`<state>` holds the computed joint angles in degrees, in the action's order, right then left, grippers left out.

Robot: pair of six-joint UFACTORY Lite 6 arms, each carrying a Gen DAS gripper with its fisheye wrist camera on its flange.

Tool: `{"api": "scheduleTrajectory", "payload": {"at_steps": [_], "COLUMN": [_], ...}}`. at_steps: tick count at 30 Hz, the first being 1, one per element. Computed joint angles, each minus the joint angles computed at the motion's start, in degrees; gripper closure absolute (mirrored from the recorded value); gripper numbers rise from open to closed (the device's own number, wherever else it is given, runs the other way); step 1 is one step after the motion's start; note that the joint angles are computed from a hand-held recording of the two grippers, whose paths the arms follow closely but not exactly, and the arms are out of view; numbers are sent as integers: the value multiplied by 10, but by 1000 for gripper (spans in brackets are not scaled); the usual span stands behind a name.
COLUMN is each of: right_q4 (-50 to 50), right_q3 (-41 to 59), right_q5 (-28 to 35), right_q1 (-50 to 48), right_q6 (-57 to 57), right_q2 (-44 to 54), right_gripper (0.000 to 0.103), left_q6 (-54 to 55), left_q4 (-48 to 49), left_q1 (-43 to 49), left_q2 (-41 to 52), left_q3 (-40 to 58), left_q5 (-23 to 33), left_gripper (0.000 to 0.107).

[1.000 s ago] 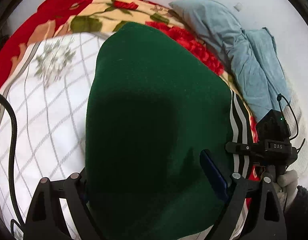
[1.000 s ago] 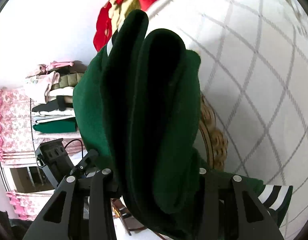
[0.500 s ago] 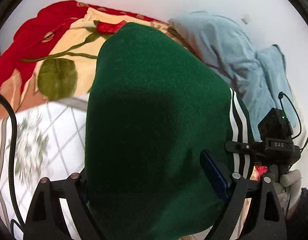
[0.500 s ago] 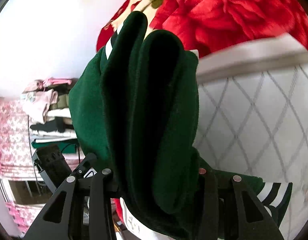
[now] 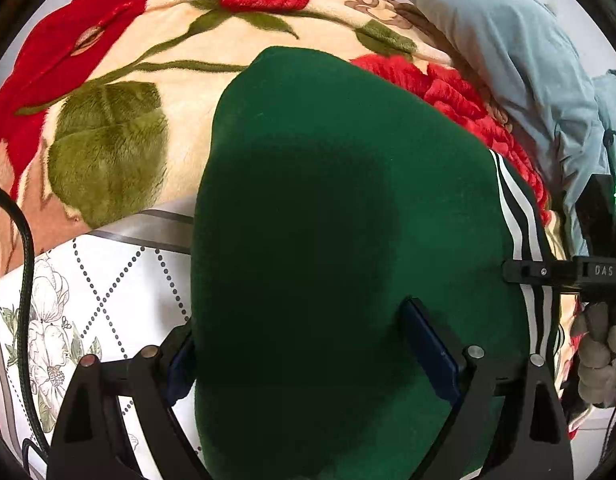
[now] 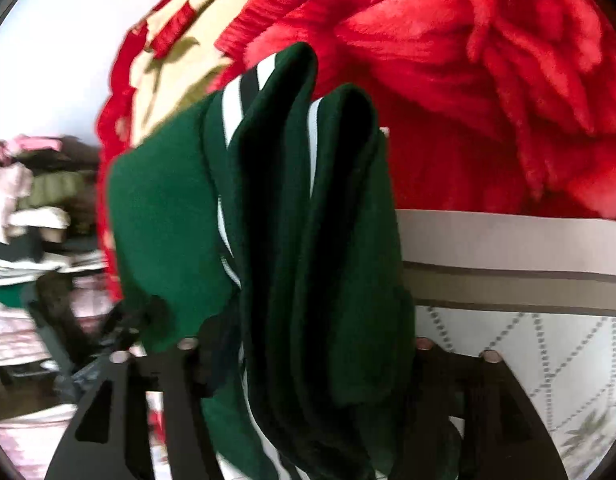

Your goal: Fold large clothes

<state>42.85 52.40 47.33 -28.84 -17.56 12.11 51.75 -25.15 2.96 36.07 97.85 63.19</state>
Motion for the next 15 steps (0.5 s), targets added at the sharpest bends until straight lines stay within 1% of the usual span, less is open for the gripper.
{"api": "scheduleTrajectory", "payload": {"at_steps": [1,2,3,4,5,6,7,9,10,11,13,15], "right_q4": [-25,-57,-97,-140,-177,-231,-291,-407,-450,-483,-524,-545], "right_q3": [-20,-31,-37,-35,-32,-53,-63,-70,-73,-70,-72,-75], "right_q5": [-23,-33,-43,-47,-53,-59,-51,-8,23,56,109,172], "right_q1": [17,22,39,59,89,122,153,222,263,309,396,478], "right_q6": [26,62,122,182,242,302,362,482,542,602,704,792], "right_q2": [-20,-35,-57,-75,-93,-134,-168,-224,-248,-262,-289,-330], "right_gripper": [28,25,25,25,21,20,17,10,7,6,6,6], "left_q6": [-2,-8,-17,-25,-28,-30,-30,-28,-28,-22,-16,-7], "left_q4": [4,10,19,31,44,53,64,76,79,79,77,76], "left_q1": [2,1,0,-1,-1,-1,1,13,19,32,48,72], "left_q2": [-11,-20,-26,-36,-70,-85,-116,-163,-180,-218,-252,-296], "left_q3": [-12,-17,-20,-26,-55,-68,-94,-132,-146,-175,-196,-217], "left_q5": [-4,-6,-13,-26,-47,-66,-85,-107,-114,-120,-113,-92], "left_gripper": [14,14,14,14,14,14,13,10,7,7,7,7]}}
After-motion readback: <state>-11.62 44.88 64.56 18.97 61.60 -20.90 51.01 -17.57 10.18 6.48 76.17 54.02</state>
